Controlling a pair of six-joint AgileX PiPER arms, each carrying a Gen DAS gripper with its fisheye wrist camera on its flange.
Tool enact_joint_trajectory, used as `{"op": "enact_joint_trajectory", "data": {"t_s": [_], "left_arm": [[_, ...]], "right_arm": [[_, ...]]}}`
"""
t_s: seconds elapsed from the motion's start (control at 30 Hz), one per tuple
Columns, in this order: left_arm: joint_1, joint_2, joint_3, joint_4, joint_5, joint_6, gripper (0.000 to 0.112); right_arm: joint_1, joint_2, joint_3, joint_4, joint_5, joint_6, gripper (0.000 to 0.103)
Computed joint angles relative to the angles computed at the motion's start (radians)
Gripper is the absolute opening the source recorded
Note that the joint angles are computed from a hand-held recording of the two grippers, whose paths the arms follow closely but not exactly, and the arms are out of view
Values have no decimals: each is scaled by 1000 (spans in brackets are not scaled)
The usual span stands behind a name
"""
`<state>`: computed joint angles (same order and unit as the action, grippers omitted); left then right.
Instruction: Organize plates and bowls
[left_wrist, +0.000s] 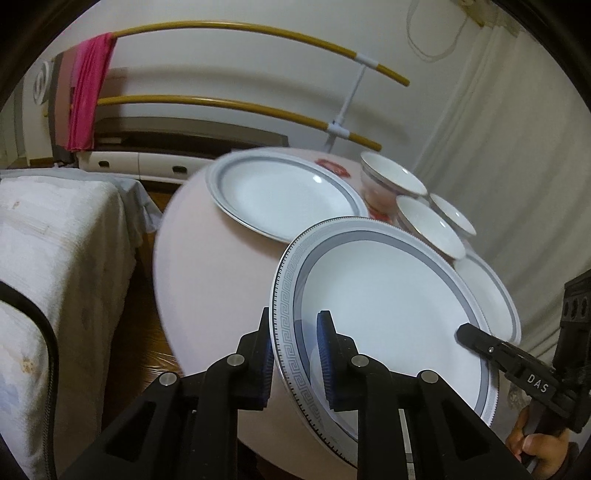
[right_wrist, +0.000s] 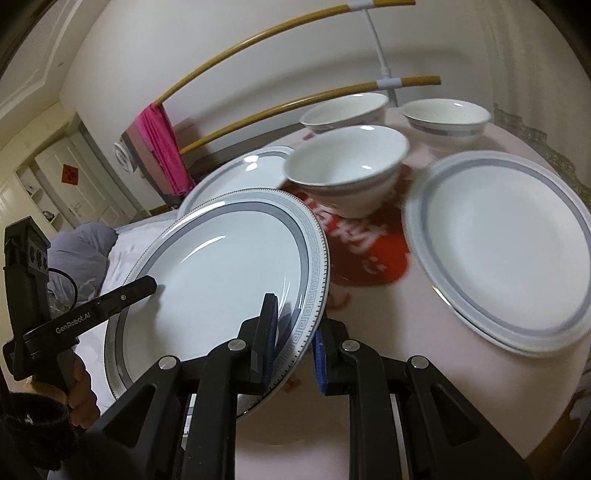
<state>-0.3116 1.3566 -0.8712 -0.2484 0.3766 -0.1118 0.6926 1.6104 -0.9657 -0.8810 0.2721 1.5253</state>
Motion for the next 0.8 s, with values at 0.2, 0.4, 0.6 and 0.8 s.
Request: {"op": "enact_joint_trajectory", "data": {"t_s": [0.2, 0.4, 0.6, 0.8], "left_arm": [[78, -16, -13, -16, 12, 53, 17], [145, 43, -86, -52, 9, 133, 17], [175, 130, -171, -78, 1, 182, 17], [181, 253, -290, -100, 2, 219, 17]], "right_arm": [[-10, 96, -142, 134, -14, -161, 17], [-29, 230, -350, 327, 36, -385, 17], [-52, 344, -531, 445, 100, -518, 18], [-71, 417, -642, 495, 162, -563, 19]]}}
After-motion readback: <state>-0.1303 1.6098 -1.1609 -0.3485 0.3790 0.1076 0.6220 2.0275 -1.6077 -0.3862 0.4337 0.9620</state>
